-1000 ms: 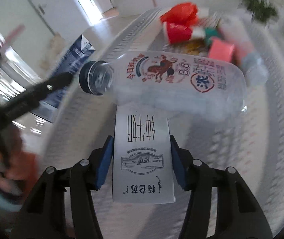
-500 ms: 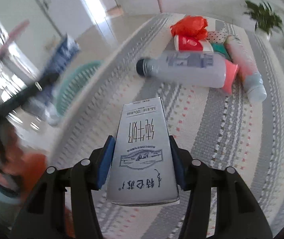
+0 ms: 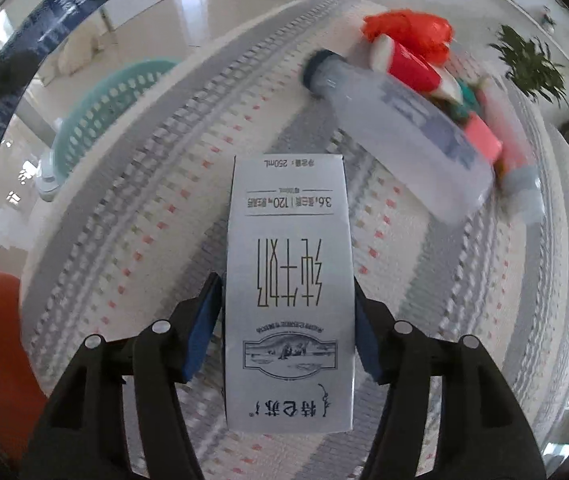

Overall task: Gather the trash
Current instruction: 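Carry both cartons to the teal basket and release them inside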

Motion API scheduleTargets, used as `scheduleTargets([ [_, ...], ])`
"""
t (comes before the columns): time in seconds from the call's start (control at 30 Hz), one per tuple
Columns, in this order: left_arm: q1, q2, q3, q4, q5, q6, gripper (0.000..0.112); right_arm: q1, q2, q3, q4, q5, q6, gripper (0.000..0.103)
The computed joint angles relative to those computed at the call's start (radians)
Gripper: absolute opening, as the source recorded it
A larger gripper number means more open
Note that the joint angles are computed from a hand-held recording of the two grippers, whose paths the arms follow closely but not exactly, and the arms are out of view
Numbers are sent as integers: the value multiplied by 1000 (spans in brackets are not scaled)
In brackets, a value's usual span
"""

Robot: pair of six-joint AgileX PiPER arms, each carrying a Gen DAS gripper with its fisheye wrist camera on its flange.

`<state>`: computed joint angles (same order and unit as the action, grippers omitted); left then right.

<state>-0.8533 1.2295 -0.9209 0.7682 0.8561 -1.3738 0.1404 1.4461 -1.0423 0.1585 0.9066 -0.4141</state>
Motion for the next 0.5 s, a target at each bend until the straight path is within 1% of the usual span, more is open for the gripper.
scheduleTargets([
  [0.1, 1, -36, 4, 24, 30, -15, 51, 36, -14, -30, 39, -10, -28, 57],
  [0.17, 9, -68, 4, 32, 49, -8, 51, 66, -19, -81, 68, 2, -46, 57],
  [0.3, 14, -115, -14, 72, 131, -2, 51, 120, -8, -224, 103, 34, -49, 57],
  [0.4, 36, -154, -19, 85, 166, 12, 51, 168, 28, -340, 114, 55, -25, 57],
  [0.5, 66, -175, -30, 92, 191, 42, 51, 216, 106, -490, 105, 86, 26, 57],
])
